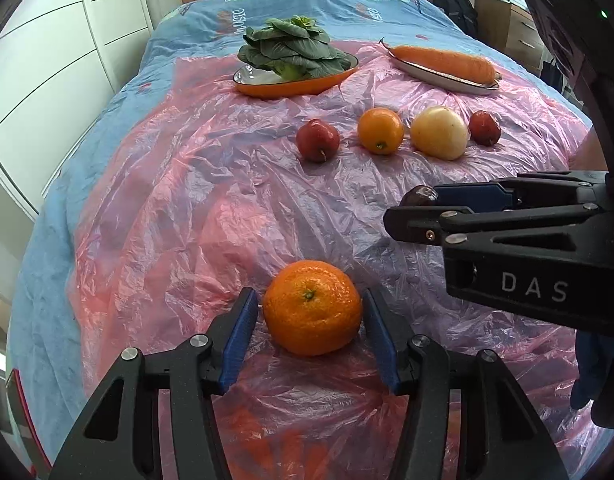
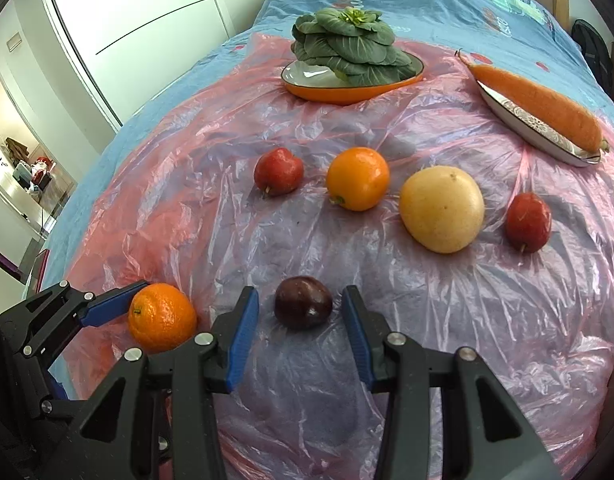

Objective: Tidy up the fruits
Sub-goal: 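Grasp the dark plum with the right tool while the left tool grasps an orange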

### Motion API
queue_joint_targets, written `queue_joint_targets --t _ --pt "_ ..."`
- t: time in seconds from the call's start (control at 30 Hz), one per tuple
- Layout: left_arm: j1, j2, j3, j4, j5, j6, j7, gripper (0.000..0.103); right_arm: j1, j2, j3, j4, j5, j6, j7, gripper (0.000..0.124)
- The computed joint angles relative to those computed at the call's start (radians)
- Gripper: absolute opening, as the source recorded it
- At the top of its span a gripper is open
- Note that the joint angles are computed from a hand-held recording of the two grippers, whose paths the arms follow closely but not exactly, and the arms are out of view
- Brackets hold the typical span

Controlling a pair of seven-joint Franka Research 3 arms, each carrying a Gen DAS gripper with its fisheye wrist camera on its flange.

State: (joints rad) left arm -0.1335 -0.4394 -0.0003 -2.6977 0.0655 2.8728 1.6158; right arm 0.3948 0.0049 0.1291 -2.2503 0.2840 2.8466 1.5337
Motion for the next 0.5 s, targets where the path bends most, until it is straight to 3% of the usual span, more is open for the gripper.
queue_joint_targets --t 0.13,0.23,0.37,0.5 --pt "-0.003 0.007 0.002 0.006 -0.01 -0.008 0.006 0.041 0.002 0.008 0.001 0.008 0.003 -0.005 -0.005 0.071" --pt "0.0 0.009 -0.003 0.007 -0.008 -0.008 0.002 0.041 0.004 0.012 0.0 0.01 -0.024 -0.008 0.005 0.063" --pt "-0.002 0.014 -0.002 0.014 -0.018 -0.015 0.0 0.041 0.002 0.01 -0.003 0.004 -0.04 -0.005 0.016 0.04" --pt "0.006 0.009 -0.012 0.01 -0.006 -0.015 -0.013 0.04 0.001 0.005 -0.003 -0.004 -0.054 -0.003 0.009 0.039"
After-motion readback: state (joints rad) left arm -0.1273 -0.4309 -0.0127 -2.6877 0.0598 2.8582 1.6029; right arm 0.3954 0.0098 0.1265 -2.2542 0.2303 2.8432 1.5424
